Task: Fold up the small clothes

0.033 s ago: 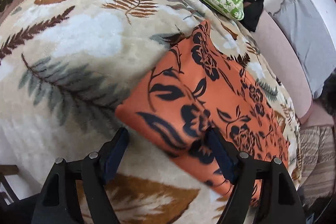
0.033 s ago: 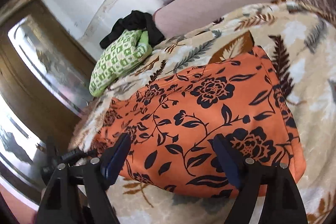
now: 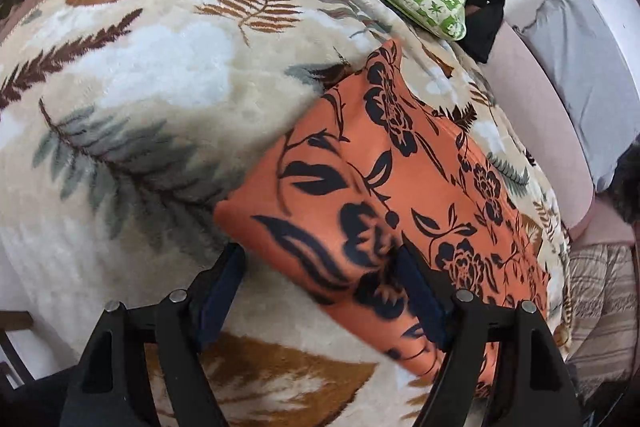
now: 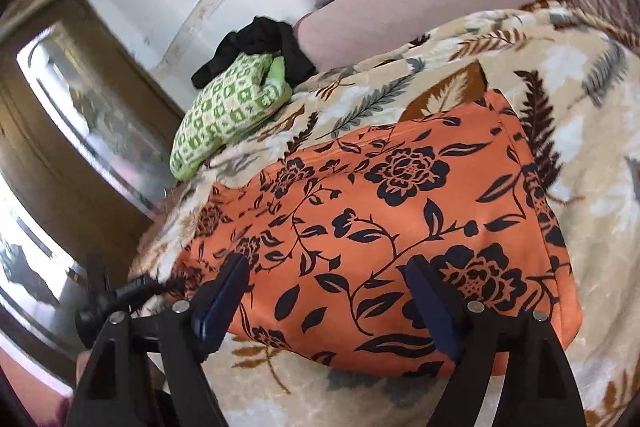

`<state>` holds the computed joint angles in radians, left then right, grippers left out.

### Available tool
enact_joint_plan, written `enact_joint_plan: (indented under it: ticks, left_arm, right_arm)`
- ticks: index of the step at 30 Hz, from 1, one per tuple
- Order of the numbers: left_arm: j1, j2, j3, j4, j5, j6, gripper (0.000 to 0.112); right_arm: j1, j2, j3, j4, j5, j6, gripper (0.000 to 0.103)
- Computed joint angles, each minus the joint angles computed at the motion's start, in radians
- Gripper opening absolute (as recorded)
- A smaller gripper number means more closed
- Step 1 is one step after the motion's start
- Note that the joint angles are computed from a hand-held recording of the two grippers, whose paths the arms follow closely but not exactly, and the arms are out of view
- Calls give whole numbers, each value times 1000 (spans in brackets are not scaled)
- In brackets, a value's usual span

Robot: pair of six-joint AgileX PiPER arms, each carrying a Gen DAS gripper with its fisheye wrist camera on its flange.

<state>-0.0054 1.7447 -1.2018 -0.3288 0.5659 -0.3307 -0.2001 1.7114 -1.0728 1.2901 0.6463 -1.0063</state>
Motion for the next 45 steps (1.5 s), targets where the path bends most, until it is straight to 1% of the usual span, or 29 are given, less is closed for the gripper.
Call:
enact_joint_plan:
  ticks: [1, 2, 3, 4, 5, 6, 7, 9, 10, 11, 13, 14, 15, 16, 17, 19, 20, 24, 26, 28, 30, 33, 38, 40, 41, 42, 43, 44, 45]
  left_arm:
    - [-1, -8, 2, -15, 13, 4, 79]
    - [6, -20, 15, -52, 12, 35, 79]
    - [4, -38, 39, -91, -1, 64, 79]
    - [-3, -40, 44, -90, 0, 59, 79]
    - [-9, -28, 35, -91, 9, 54, 79]
    - [-10, -15, 25, -103, 9, 60, 79]
    - [-13, -7, 19, -102, 3, 58, 79]
    - [-20, 14, 3, -126, -34, 87, 78]
    - [-17, 22, 1, -155, -47, 110, 72]
    - [-16, 31, -4, -163, -55, 107, 55]
    - [-13, 59, -32, -142, -45, 72, 37]
    - [-6, 59, -24, -173, -54, 101, 29]
    - [-5, 62, -25, -193, -63, 123, 26]
    - [-15, 68, -37, -174, -63, 107, 23]
    - [-29, 65, -43, -114, -68, 51, 21]
    - [-58, 45, -46, -44, -87, 3, 19]
    - [-81, 28, -51, 23, -95, -41, 19]
    - [-185, -9, -129, 266, -68, -174, 18]
    - [-236, -11, -188, 332, -38, -195, 18]
    - [-312, 4, -275, 429, 20, -232, 18]
    - [-377, 23, -344, 464, 53, -229, 18]
    - [-504, 76, -462, 563, 119, -255, 18]
    - [-684, 247, -681, 575, 216, -194, 18]
    - [-727, 333, -769, 517, 264, -130, 21]
    - [-733, 374, -816, 447, 292, -65, 24]
    - [-733, 407, -857, 381, 328, -6, 26]
    - [-735, 413, -862, 355, 343, 18, 32]
    - [-731, 396, -829, 336, 327, 42, 40]
    - [-718, 354, -761, 281, 282, 100, 44]
  right_arm:
    - [9, -10, 9, 8, -18, -15, 82]
    - [15, -16, 14, 12, -28, -25, 79]
    - [20, -17, 11, 4, -35, -24, 68]
    - [29, -18, 3, -20, -43, -19, 61]
    - [39, -18, -1, -41, -54, -10, 48]
    - [47, -16, -6, -67, -66, 4, 38]
    - [65, -9, -19, -117, -84, 43, 37]
    - [77, 7, -36, -157, -83, 82, 37]
    - [78, 13, -41, -161, -78, 90, 37]
    - [78, 20, -46, -172, -73, 104, 37]
    - [77, 26, -48, -184, -71, 117, 37]
    - [74, 28, -48, -185, -73, 120, 37]
    - [67, 33, -51, -182, -68, 123, 37]
    - [62, 37, -54, -179, -63, 129, 37]
    - [56, 41, -56, -173, -58, 131, 37]
    - [45, 49, -61, -176, -55, 153, 37]
    - [42, 47, -59, -184, -61, 169, 37]
    - [-6, 47, -59, -177, -62, 197, 37]
    - [-60, 47, -56, -145, -42, 187, 37]
    - [-117, 47, -54, -114, -19, 179, 37]
    - [-168, 48, -57, -93, 11, 173, 37]
    - [-253, 45, -53, -56, 53, 145, 37]
    - [-377, 38, -44, -4, 97, 91, 37]
    - [-415, 48, -52, 7, 115, 90, 37]
    - [-438, 62, -63, 15, 139, 94, 37]
    - [-460, 82, -81, 22, 181, 104, 38]
    - [-479, 103, -99, 33, 226, 118, 38]
    - [-496, 127, -118, 45, 279, 131, 38]
    - [-508, 144, -130, 54, 320, 137, 39]
